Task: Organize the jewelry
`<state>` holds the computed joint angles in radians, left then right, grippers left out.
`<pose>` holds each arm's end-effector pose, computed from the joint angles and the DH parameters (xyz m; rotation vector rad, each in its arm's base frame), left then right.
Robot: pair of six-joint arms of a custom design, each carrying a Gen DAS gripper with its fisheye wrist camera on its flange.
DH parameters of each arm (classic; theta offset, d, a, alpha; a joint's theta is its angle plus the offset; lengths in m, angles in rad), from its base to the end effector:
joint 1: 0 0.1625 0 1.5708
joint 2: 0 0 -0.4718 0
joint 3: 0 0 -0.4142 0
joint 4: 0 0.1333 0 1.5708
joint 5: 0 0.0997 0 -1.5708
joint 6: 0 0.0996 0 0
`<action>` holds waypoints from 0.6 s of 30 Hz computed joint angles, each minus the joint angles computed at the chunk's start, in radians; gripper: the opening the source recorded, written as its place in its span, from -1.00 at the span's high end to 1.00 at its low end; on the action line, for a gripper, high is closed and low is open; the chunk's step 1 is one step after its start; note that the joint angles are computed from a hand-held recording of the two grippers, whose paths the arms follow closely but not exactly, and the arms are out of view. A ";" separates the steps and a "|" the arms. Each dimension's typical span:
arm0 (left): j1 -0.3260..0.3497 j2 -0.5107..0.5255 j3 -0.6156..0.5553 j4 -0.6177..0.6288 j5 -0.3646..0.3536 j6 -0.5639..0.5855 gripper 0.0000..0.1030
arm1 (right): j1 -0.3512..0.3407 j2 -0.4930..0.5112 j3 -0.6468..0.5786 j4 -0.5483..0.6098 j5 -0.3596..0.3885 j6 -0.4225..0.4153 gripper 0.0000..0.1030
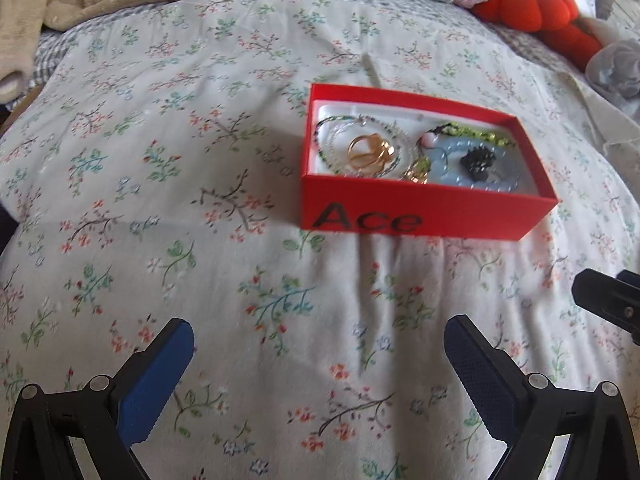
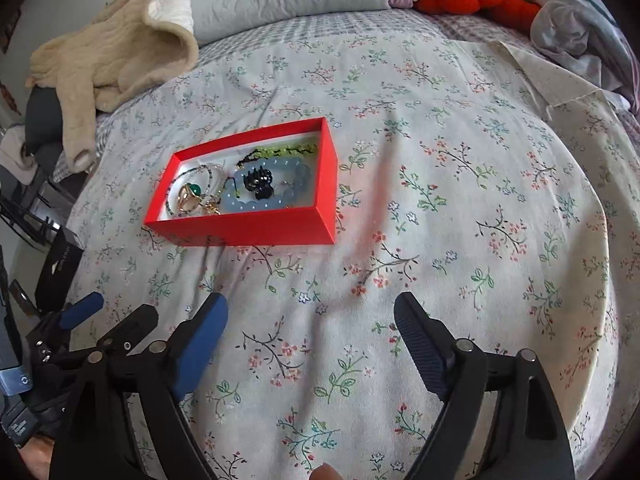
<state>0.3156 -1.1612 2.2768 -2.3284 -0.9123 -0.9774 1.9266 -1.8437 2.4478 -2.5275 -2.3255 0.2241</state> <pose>-0.3539 -0.3199 0.1145 0.4958 2.4377 -0.5650 0.1768 -0.2889 0.3479 -0.0113 -2.4343 0.6897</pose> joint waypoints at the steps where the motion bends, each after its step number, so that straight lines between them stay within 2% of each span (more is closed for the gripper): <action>1: 0.000 -0.002 0.000 0.012 -0.003 -0.006 -0.99 | 0.005 0.001 0.005 0.002 -0.010 0.009 -0.75; 4: -0.007 -0.012 0.004 0.038 0.002 -0.015 -0.99 | 0.025 0.000 0.016 0.032 -0.046 0.036 -0.92; 12: -0.013 -0.012 0.002 0.074 0.018 -0.041 -0.99 | 0.096 0.040 0.038 0.014 -0.135 0.043 -0.93; 18: -0.013 -0.015 0.003 0.076 0.027 -0.055 -0.99 | 0.109 0.071 0.029 0.003 -0.160 0.046 -0.93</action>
